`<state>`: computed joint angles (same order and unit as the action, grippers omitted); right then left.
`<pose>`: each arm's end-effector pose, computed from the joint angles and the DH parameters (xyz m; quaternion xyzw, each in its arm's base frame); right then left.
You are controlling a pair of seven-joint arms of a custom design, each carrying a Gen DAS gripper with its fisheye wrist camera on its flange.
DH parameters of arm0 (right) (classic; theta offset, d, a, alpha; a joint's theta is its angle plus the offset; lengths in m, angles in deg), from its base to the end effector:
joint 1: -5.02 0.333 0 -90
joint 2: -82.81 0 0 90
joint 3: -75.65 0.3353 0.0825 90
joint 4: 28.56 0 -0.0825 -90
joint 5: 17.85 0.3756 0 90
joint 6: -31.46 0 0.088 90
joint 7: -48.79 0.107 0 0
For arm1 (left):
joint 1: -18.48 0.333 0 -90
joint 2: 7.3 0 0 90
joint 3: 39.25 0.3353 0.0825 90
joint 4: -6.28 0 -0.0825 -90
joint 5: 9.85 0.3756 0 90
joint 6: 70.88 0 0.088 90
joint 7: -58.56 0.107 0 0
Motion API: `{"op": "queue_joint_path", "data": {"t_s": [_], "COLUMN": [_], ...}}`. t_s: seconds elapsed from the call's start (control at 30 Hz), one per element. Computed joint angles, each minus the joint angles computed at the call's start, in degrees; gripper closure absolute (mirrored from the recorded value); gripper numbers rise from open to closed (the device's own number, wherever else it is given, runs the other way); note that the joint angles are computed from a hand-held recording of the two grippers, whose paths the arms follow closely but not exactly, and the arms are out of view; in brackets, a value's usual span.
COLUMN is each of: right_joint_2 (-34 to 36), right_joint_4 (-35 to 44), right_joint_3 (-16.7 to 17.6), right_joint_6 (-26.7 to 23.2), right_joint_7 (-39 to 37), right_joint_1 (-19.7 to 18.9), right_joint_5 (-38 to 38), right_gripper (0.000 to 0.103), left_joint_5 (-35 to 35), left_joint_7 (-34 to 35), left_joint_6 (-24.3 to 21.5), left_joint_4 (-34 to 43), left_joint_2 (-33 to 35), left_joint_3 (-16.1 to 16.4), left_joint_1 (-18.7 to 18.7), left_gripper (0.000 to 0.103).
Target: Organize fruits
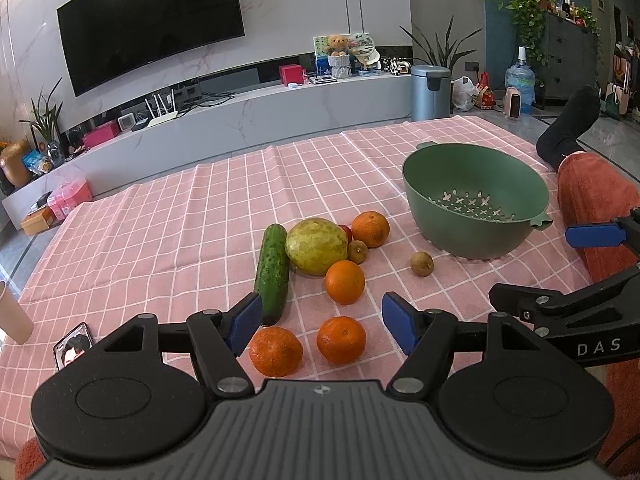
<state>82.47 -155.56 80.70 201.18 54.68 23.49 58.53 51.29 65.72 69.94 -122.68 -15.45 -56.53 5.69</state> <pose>0.5191 0.1545 0.4512 -0.8031 0.4071 -0.1964 0.3883 0.4466 -0.2647 0.4809 -0.6895 0.5862 -0.2163 0.3662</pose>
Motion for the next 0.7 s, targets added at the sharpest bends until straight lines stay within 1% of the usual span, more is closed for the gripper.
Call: {"op": "queue_joint_path", "data": {"t_s": [0.47,0.6,0.7], "right_joint_2": [-0.04,0.14,0.59], "right_joint_4": [-0.09,0.18,1.20], "right_joint_3": [0.04,0.06,0.00], "right_joint_6": [0.07,0.04,-1.48], "right_joint_7": [0.33,0.38,0.39], "right_joint_1": [0.04,0.07,-0.13], "right_joint_5": [-0.31,-0.25,0.00], "right_gripper": [0.004,0.004,0.004], "left_joint_5": [-0.06,0.02,-0.47], "left_joint_7": [-0.04,0.05,0.91], "left_joint_6": [0.09,0.77,2.28], "left_joint_4": [-0.13,0.10,0.46], "left_joint_2": [-0.17,0.03,0.28], "left_joint_3": [-0.01,0.22,0.89], "left_joint_1": [0.06,0.26,0.75], "left_gripper": [0.022,0.022,0.022]}}
